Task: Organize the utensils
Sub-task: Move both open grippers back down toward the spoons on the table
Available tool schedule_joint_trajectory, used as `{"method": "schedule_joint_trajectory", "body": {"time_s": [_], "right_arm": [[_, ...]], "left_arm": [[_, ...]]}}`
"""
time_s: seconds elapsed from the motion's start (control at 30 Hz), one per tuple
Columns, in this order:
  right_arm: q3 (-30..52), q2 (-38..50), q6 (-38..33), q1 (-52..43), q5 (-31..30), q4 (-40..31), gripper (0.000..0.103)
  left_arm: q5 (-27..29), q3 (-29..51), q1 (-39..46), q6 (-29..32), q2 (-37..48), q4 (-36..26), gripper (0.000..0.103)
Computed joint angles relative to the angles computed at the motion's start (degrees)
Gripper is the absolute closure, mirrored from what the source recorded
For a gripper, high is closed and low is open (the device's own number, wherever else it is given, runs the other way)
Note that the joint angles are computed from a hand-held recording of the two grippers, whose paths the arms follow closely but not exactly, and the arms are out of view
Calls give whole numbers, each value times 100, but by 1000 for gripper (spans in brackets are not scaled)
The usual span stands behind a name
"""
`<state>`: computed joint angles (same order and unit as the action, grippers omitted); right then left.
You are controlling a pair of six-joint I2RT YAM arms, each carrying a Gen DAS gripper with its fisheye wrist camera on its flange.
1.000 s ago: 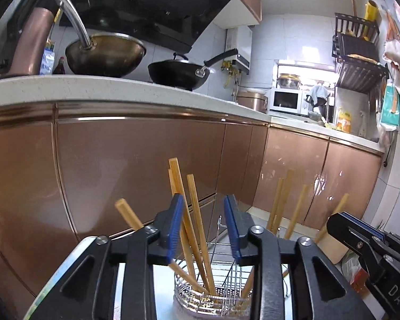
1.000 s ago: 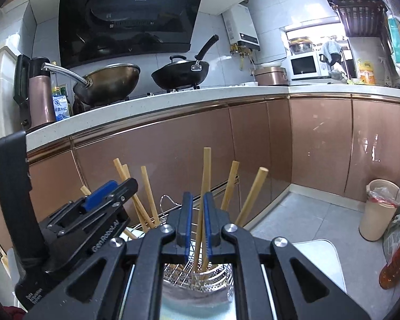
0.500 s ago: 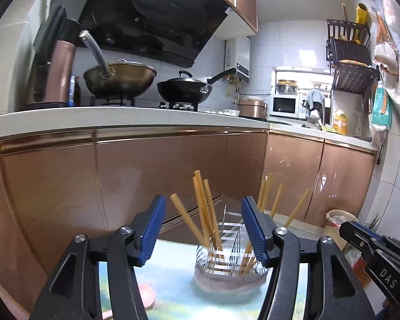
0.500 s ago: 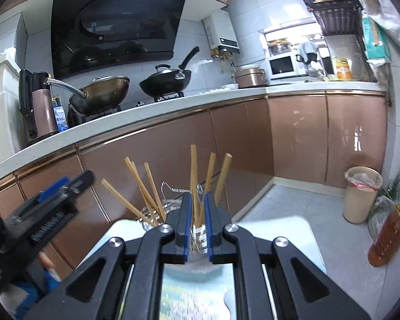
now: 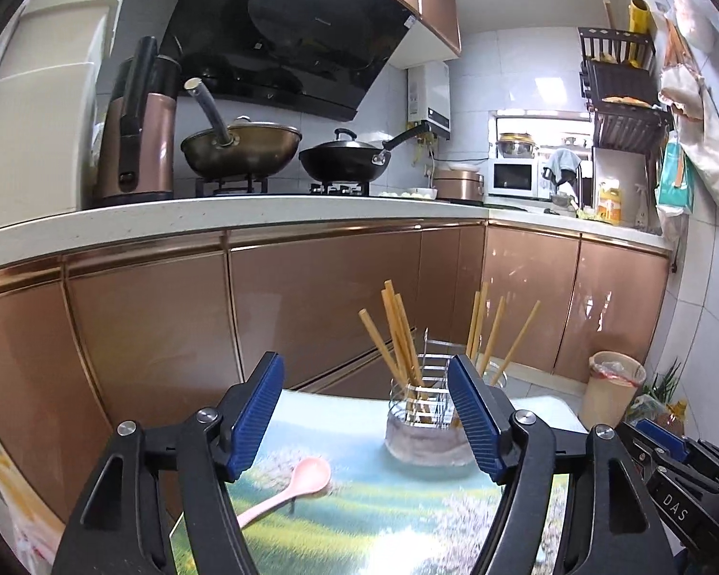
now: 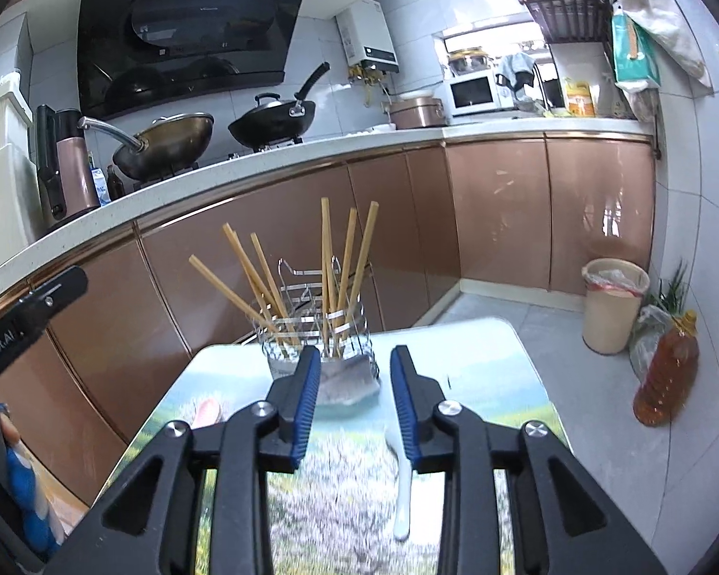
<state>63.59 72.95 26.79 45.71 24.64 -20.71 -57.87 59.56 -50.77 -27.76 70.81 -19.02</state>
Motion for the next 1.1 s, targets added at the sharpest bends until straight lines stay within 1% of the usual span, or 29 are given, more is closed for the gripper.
{"method": "schedule_joint_trajectory", "body": {"time_s": [0.07,0.3,0.4,0.6,0.7,0.77,0.93,1.0,1.07,1.1], "right_arm": [[-132,-157,80,117,105,-101,74],[-393,-692,274,409,412,-459,74],[-506,-971,353,513,540,-619,74],[-699,-1479,574,669,796,-976,73],[-793,-1723,685,710,878,-1151,73],[-846,-1884,742,762,950,-1276,73],[-933,-2175,819,847,1063,-1539,72],[-981,-2293,824,819,1036,-1635,71],[-1027,-2398,868,832,1070,-1722,67],[-1053,-2444,876,823,1064,-1742,67]], "left_arm": [[-47,-9,-84,-177,-80,-236,33],[-581,28,-705,-887,-205,-1098,32],[-778,122,-979,-1228,-180,-1543,30],[-1040,252,-1343,-2058,-239,-2658,30],[-1091,297,-1439,-2697,-322,-3359,30],[-1149,346,-1520,-3215,-364,-3970,30],[-1210,363,-1697,-4294,-521,-5252,30],[-1208,356,-1763,-4777,-577,-5801,30],[-1203,328,-1791,-5304,-634,-6389,30],[-1192,312,-1788,-5425,-664,-6527,30]]}}
